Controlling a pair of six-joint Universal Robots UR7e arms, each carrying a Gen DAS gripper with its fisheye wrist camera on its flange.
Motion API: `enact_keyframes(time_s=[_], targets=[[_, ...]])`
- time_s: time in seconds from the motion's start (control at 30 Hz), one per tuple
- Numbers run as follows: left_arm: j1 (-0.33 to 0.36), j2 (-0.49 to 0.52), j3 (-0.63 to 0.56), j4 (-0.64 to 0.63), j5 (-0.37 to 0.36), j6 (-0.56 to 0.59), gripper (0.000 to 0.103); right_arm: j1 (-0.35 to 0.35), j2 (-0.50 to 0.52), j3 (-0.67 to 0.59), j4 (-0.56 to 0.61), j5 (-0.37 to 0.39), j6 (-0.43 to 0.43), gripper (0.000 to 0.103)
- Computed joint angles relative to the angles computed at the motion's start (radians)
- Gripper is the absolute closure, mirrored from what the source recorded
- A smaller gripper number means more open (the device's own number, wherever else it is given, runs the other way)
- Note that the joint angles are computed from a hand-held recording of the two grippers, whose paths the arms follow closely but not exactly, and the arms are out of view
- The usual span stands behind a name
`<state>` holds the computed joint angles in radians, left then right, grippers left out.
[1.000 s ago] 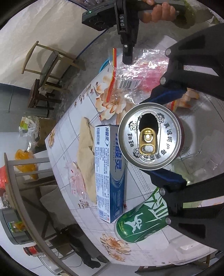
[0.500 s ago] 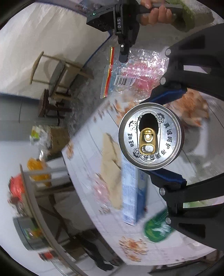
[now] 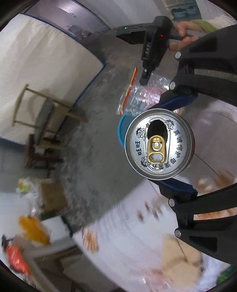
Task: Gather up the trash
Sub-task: 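Carry the can over the blue wastebasket and open the left tool, then move both tools back over the table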
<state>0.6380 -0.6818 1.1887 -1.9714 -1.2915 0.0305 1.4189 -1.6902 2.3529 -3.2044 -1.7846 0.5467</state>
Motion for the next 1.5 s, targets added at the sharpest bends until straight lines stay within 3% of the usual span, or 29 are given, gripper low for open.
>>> enact_keyframes(time_s=[0.1, 0.13, 0.17, 0.2, 0.27, 0.4, 0.5, 0.67, 0.8, 0.93, 1.1, 1.23, 1.4, 1.5], targets=[[0.002, 0.116, -0.103, 0.04, -0.048, -0.04, 0.039, -0.059, 0.031, -0.031, 0.009, -0.008, -0.011, 0.096], [0.002, 0.155, -0.142, 0.062, -0.052, -0.061, 0.033, -0.078, 0.041, -0.038, 0.011, -0.021, -0.007, 0.08], [-0.002, 0.182, -0.168, 0.077, -0.037, -0.08, 0.028, -0.113, 0.032, -0.039, 0.02, -0.003, -0.02, 0.054], [-0.004, 0.196, -0.178, 0.078, -0.02, -0.095, 0.024, -0.14, 0.049, -0.047, 0.01, -0.024, -0.028, 0.044], [-0.008, 0.19, -0.158, 0.045, -0.011, -0.114, 0.024, -0.176, 0.061, -0.042, 0.013, -0.08, -0.015, 0.04], [-0.008, 0.108, -0.06, 0.006, -0.032, -0.09, 0.023, -0.253, 0.03, 0.036, -0.005, -0.049, 0.018, 0.04], [-0.008, 0.039, 0.005, -0.02, -0.022, -0.078, 0.023, -0.241, -0.012, 0.102, -0.022, -0.082, 0.003, 0.04], [-0.013, -0.097, 0.126, -0.066, -0.008, -0.067, 0.022, -0.115, -0.096, 0.184, -0.015, -0.238, -0.014, 0.04], [-0.026, -0.226, 0.245, -0.109, 0.031, -0.078, 0.02, 0.042, -0.078, 0.165, 0.036, -0.421, -0.028, 0.04], [-0.045, -0.372, 0.385, -0.166, 0.076, -0.09, 0.018, 0.178, -0.051, 0.126, 0.091, -0.529, -0.067, 0.04], [-0.06, -0.558, 0.539, -0.221, 0.16, -0.092, 0.018, 0.322, 0.011, 0.039, 0.142, -0.536, -0.123, 0.036], [-0.052, -0.668, 0.606, -0.251, 0.228, -0.085, 0.017, 0.392, 0.084, -0.038, 0.166, -0.472, -0.169, 0.033], [-0.002, -0.723, 0.594, -0.265, 0.246, -0.1, 0.017, 0.446, 0.225, -0.176, 0.204, -0.365, -0.24, 0.032], [0.05, -0.693, 0.504, -0.24, 0.217, -0.116, 0.017, 0.473, 0.312, -0.271, 0.231, -0.32, -0.288, 0.032]])
